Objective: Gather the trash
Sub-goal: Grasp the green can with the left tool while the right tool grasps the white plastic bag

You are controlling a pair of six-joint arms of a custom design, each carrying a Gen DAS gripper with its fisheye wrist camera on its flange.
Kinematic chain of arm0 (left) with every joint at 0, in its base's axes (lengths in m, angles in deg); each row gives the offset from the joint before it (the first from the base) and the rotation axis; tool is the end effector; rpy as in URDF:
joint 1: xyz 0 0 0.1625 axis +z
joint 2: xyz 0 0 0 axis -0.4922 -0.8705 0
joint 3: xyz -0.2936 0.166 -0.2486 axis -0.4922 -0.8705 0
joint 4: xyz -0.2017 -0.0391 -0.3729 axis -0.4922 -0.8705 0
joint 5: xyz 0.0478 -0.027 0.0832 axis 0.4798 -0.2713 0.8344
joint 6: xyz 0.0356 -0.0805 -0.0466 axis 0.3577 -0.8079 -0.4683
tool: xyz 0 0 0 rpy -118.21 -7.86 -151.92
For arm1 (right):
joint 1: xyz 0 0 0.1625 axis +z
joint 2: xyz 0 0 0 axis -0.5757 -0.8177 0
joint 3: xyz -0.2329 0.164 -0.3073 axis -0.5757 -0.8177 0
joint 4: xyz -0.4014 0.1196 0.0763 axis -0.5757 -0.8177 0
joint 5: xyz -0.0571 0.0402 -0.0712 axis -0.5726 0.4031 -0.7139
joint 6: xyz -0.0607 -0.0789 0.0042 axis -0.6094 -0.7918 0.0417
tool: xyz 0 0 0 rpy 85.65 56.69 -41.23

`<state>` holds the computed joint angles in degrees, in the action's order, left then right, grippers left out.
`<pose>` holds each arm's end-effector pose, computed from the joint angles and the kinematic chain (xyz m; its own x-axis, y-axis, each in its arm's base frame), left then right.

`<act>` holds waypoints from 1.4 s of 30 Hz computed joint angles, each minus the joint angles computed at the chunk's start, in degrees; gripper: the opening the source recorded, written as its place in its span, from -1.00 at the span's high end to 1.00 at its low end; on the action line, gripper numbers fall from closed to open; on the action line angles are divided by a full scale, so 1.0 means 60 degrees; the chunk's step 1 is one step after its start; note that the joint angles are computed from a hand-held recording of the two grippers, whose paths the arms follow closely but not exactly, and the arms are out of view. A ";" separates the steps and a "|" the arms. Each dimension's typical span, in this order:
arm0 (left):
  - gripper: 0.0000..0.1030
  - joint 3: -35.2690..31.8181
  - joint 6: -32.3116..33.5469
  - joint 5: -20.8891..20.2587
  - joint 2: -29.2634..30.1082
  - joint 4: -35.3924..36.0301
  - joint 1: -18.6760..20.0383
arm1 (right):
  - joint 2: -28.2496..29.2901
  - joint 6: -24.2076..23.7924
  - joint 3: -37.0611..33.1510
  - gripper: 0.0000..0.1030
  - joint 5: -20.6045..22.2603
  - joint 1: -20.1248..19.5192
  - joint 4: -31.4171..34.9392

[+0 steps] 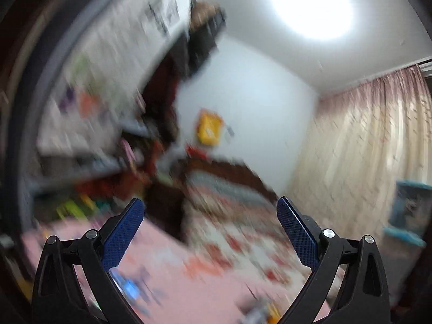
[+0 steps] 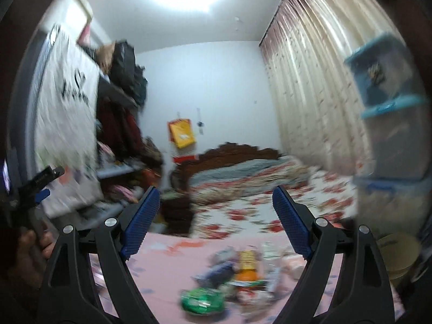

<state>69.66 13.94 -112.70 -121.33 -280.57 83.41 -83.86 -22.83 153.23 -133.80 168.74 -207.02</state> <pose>-0.1384 -0.5145 0.5785 -0.9342 -0.0214 -0.3560 0.3566 -0.0783 -0.9310 0.4769 -0.4013 0.1705 -0.8302 -0.0307 0.5567 -0.5547 -0.0542 -0.8303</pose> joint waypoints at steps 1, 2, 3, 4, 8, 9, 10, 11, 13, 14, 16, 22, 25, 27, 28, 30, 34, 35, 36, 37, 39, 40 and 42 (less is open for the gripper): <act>-0.83 -0.0283 0.0755 0.0267 0.0086 -0.0764 -0.0151 | -0.0112 0.0245 0.0056 -0.65 0.0147 0.0019 0.0141; -0.83 -0.0499 0.1311 0.0410 0.0144 -0.1169 -0.0236 | -0.0294 0.0642 0.0236 -0.65 0.0370 0.0007 0.0287; -0.83 -0.0646 0.1752 0.0505 0.0180 -0.1295 -0.0283 | -0.0339 0.0890 0.0321 -0.65 0.0442 -0.0022 0.0366; -0.83 -0.0623 0.1829 0.0542 0.0153 -0.1165 -0.0287 | -0.0349 0.1240 0.0401 -0.65 0.0475 -0.0090 0.0510; -0.83 -0.0216 0.0301 0.0133 0.0001 0.2294 0.0283 | -0.0327 0.3017 0.0792 -0.58 -0.0038 -0.0752 0.1764; -0.83 -0.0150 -0.0152 -0.0361 0.0206 0.3294 0.0624 | -0.0364 0.3847 0.0949 -0.47 -0.0047 -0.1002 0.2482; -0.83 -0.0140 -0.0577 -0.0690 0.0426 0.4294 0.0895 | -0.0435 0.4637 0.1142 -0.32 0.0077 -0.1272 0.3190; -0.83 -0.0355 -0.0924 -0.0946 0.0601 0.5294 0.1104 | -0.0529 0.5592 0.1336 -0.24 0.0286 -0.1641 0.4175; -0.83 -0.0707 -0.1531 -0.1656 0.1282 0.7294 0.1538 | -0.0623 0.6933 0.1533 0.00 0.0785 -0.2260 0.5698; -0.83 -0.0863 -0.1607 -0.1846 0.1560 0.7916 0.1651 | -0.0627 0.7369 0.1587 0.06 0.1032 -0.2500 0.6174; -0.81 -0.1216 -0.1542 -0.2241 0.2255 0.9018 0.1815 | -0.0681 0.8422 0.1791 0.15 0.1660 -0.3139 0.6979; -0.80 -0.2191 -0.0942 -0.2933 0.3681 1.0755 0.2199 | -0.0713 0.9094 0.1920 0.15 0.2249 -0.3870 0.7817; -0.56 -0.2685 -0.1139 -0.3688 0.4003 1.1763 0.2555 | -0.0517 0.8828 0.1590 0.15 0.2596 -0.3941 0.8466; -0.40 -0.2988 -0.1258 -0.4131 0.4028 1.2555 0.2701 | -0.0288 0.8688 0.1175 0.15 0.2496 -0.3892 0.8961; -0.33 -0.2963 -0.1336 -0.4299 0.3996 1.2904 0.2776 | -0.0194 0.8708 0.1027 0.15 0.2341 -0.3815 0.9078; -0.22 -0.2838 -0.1447 -0.4528 0.3820 1.3456 0.2812 | -0.0019 0.8673 0.0790 0.15 0.2045 -0.3839 0.9109; -0.25 -0.1887 -0.1391 -0.4789 0.3135 1.3722 0.2799 | 0.0040 0.8608 0.0774 0.12 0.1497 -0.3846 0.8430; -0.27 -0.1745 -0.1358 -0.4796 0.2993 1.3778 0.2773 | -0.0019 0.8521 0.0866 0.12 0.1446 -0.3826 0.8234; -0.37 -0.1657 -0.1320 -0.4784 0.2888 1.3827 0.2752 | -0.0052 0.8401 0.0891 0.12 0.1335 -0.3798 0.8101; -0.51 -0.1604 -0.1252 -0.4800 0.2777 1.3794 0.2733 | -0.0084 0.8273 0.0964 0.12 0.1223 -0.3756 0.7909; -0.69 -0.1581 -0.1185 -0.4938 0.2625 1.3328 0.2730 | -0.0206 0.7985 0.1206 0.11 0.1004 -0.3648 0.7497; -0.76 -0.1624 -0.1170 -0.5064 0.2637 1.3054 0.2732 | -0.0228 0.7864 0.1267 0.10 0.0915 -0.3616 0.7319; -0.82 -0.1789 -0.1099 -0.5103 0.2790 1.2711 0.2714 | -0.0216 0.7552 0.1361 0.06 0.0564 -0.3501 0.6860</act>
<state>58.93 7.34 -143.32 -104.58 -204.31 99.69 -85.15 22.48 161.40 -130.41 147.73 -165.87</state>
